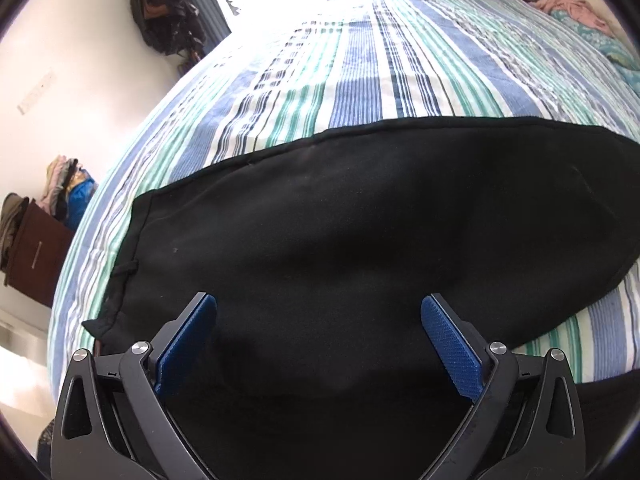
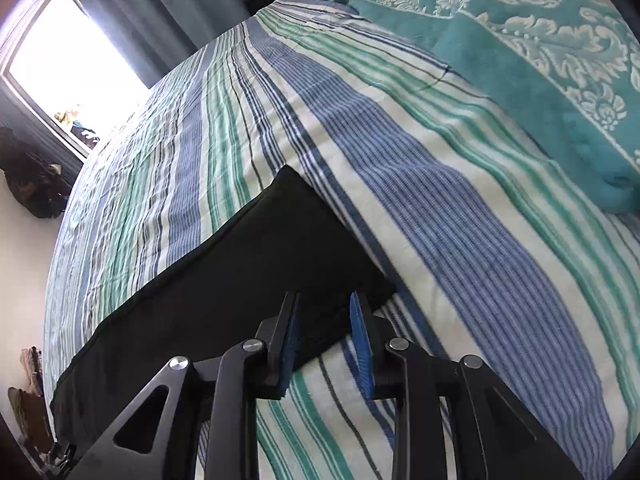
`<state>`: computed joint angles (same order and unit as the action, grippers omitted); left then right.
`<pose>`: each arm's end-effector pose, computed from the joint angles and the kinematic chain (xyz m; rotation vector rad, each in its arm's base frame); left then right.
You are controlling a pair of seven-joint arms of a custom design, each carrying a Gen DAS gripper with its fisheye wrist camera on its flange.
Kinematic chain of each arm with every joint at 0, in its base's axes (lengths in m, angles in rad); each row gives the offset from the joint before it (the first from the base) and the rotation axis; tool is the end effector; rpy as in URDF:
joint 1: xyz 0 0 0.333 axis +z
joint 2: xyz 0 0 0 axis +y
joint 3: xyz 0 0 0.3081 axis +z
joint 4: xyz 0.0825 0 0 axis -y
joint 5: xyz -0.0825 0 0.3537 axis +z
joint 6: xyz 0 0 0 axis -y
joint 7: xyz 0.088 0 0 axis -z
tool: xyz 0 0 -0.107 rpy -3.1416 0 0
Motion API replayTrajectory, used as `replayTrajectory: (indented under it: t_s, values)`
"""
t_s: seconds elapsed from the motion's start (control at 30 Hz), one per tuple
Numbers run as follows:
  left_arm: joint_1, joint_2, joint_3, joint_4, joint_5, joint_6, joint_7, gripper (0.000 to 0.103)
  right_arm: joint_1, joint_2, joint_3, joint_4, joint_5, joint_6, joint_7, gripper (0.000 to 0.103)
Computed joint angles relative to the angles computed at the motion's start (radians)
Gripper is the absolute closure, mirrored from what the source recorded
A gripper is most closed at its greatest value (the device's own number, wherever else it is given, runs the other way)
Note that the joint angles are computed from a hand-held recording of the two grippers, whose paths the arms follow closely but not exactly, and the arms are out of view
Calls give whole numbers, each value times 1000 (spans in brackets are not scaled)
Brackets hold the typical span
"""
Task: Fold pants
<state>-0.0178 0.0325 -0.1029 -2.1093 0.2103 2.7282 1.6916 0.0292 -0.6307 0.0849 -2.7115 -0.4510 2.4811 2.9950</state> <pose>0.5617 -0.0755 0.4755 -1.4286 2.1732 -0.4255 0.3542 0.0431 0.4644 -0.7484 2.6086 -0.5576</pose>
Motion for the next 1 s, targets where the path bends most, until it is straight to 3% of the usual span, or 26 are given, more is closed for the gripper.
replayTrajectory:
  t_s: [0.03,0.1,0.23,0.33,0.5,0.6,0.7,0.8,0.9,1.0]
  values:
    - [5,-30,-3,-20,-84,6,64,1,6,3,12,27,0,-44,-14,48]
    - [7,-76,-3,-46,-212,0,171,1,34,12,27,68,-5,-64,-46,47]
    - [10,-123,-4,-80,-275,-7,238,1,138,98,86,137,11,66,-46,39]
    - [27,-125,-15,-87,-226,19,200,1,206,242,169,235,-14,160,-6,38]
    - [65,-70,-5,-69,-97,-18,72,1,293,430,306,398,-158,182,216,34]
    - [73,-82,7,-98,-37,-50,46,1,361,486,366,468,-229,86,336,32]
    - [54,-157,29,-151,-256,-26,212,1,432,495,412,507,-284,-81,436,28]
    - [42,-165,19,-126,-332,-12,266,1,495,484,433,517,-296,-251,520,16]
    - [50,-108,-12,-58,-271,38,186,1,532,437,397,458,-268,-267,585,16]
    - [56,-14,-13,31,-136,68,-1,1,566,407,365,440,-270,-314,607,16]
